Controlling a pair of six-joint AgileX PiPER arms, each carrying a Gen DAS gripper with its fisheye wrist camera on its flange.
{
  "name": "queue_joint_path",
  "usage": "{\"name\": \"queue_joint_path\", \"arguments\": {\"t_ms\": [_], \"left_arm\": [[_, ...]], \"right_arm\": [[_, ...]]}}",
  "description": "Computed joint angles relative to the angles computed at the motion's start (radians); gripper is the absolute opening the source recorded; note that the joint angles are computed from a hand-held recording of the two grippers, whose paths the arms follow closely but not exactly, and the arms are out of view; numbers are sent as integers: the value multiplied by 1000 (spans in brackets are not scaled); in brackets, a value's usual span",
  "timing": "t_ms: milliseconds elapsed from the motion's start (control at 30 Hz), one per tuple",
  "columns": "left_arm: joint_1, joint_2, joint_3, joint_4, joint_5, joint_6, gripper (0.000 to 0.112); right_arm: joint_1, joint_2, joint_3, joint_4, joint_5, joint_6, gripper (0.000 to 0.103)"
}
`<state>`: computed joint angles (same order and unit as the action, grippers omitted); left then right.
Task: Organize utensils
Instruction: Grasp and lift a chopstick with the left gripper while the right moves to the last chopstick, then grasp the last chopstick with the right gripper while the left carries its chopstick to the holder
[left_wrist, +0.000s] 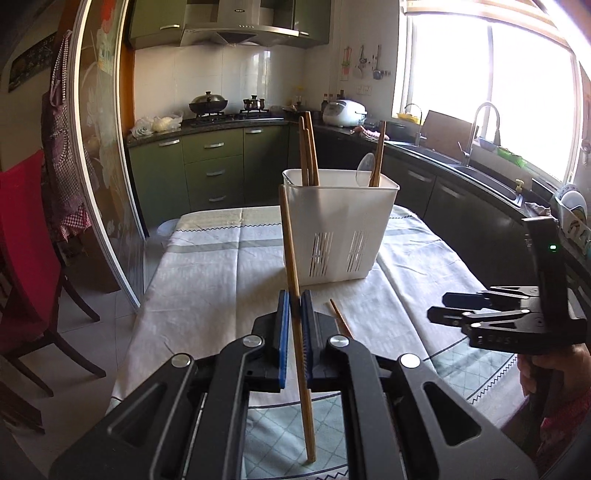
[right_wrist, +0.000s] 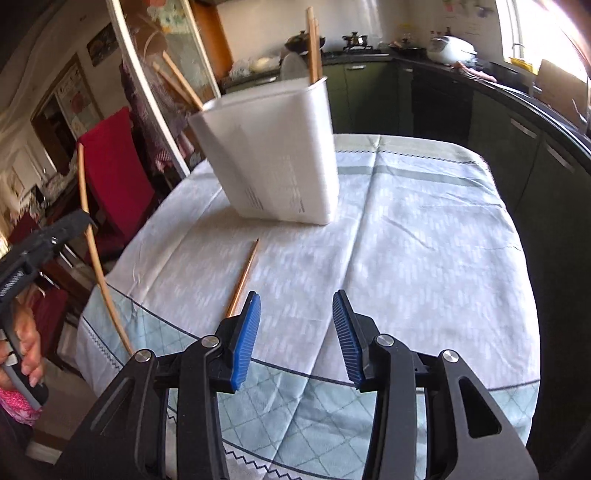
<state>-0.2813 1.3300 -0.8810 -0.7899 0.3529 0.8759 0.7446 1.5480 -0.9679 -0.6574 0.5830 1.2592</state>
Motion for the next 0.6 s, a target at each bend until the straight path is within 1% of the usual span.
{"name": "queue_joint_path", "arguments": {"t_ms": [100,167,233,367,400,500,567,600], "left_arm": [[50,-18,26,-145,27,149,7],[82,-28,46,-232,56,243,7],[100,-37,56,-275,76,300,7],[115,-52,74,-326,97,374,7],[121,-51,74,-337,107,387,7],[131,-49,76,-353,121,410,7],[140,-51,79,-361,131,423,7],[138,-52,80,-361,130,425,7]], "right_arm": [[-19,192,-215,141,82,-224,41],[-24,303,-349,207,144,-328,41],[-40,399,-477,267,207,-406,41],[-61,534,-654,320,316,-471,41],[-63,555,-682,327,333,-479,41],[-55,601,-744,314,377,-479,41],[-53,616,-768,314,391,-482,40],[-55,618,-770,326,383,-491,35]]}}
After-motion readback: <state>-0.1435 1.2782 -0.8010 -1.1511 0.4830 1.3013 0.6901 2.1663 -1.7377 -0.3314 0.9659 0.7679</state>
